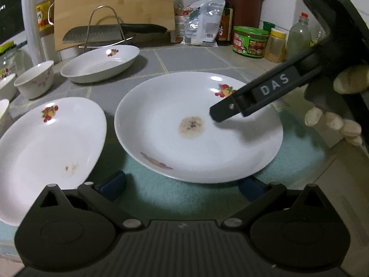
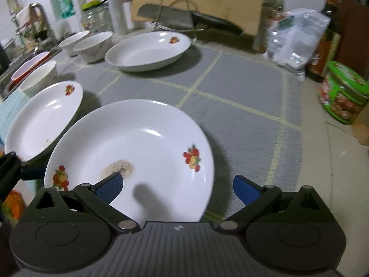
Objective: Organize plates and bowls
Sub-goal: 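Move the right gripper to the brown-stained white plate and grasp its rim, then lift the stained plate with the right gripper and carry it toward the counter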
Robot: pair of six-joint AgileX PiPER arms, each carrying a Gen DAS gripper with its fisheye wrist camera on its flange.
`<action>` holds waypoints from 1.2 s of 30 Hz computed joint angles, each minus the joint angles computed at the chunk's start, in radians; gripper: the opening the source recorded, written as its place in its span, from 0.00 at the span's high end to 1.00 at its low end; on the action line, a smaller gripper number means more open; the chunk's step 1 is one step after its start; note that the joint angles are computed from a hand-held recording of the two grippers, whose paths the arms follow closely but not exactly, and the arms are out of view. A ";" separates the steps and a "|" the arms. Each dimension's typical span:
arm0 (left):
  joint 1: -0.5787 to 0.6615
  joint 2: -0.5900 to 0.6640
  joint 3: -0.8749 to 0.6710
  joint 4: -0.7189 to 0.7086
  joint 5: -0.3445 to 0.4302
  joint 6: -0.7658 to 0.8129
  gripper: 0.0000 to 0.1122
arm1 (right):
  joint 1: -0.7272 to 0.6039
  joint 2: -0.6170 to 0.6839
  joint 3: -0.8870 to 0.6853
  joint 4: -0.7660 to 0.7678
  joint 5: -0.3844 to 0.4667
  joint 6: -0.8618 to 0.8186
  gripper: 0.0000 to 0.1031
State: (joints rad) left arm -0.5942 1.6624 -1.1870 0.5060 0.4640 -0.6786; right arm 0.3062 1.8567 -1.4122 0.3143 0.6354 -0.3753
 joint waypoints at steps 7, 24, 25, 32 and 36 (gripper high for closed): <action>-0.005 0.003 -0.001 0.020 -0.004 -0.027 0.08 | -0.027 0.080 -0.095 0.083 0.093 -0.150 0.00; 0.001 -0.015 0.063 0.132 -0.110 -0.054 0.09 | -0.128 0.246 -0.367 0.292 0.383 -0.428 0.00; 0.005 -0.014 0.062 0.118 -0.117 -0.036 0.09 | -0.130 0.262 -0.394 0.297 0.401 -0.430 0.00; 0.012 -0.013 0.067 0.125 -0.143 0.004 0.09 | -0.132 0.352 -0.550 0.328 0.536 -0.461 0.01; 0.016 -0.010 0.061 0.098 -0.142 0.041 0.08 | -0.137 0.383 -0.603 0.336 0.577 -0.454 0.01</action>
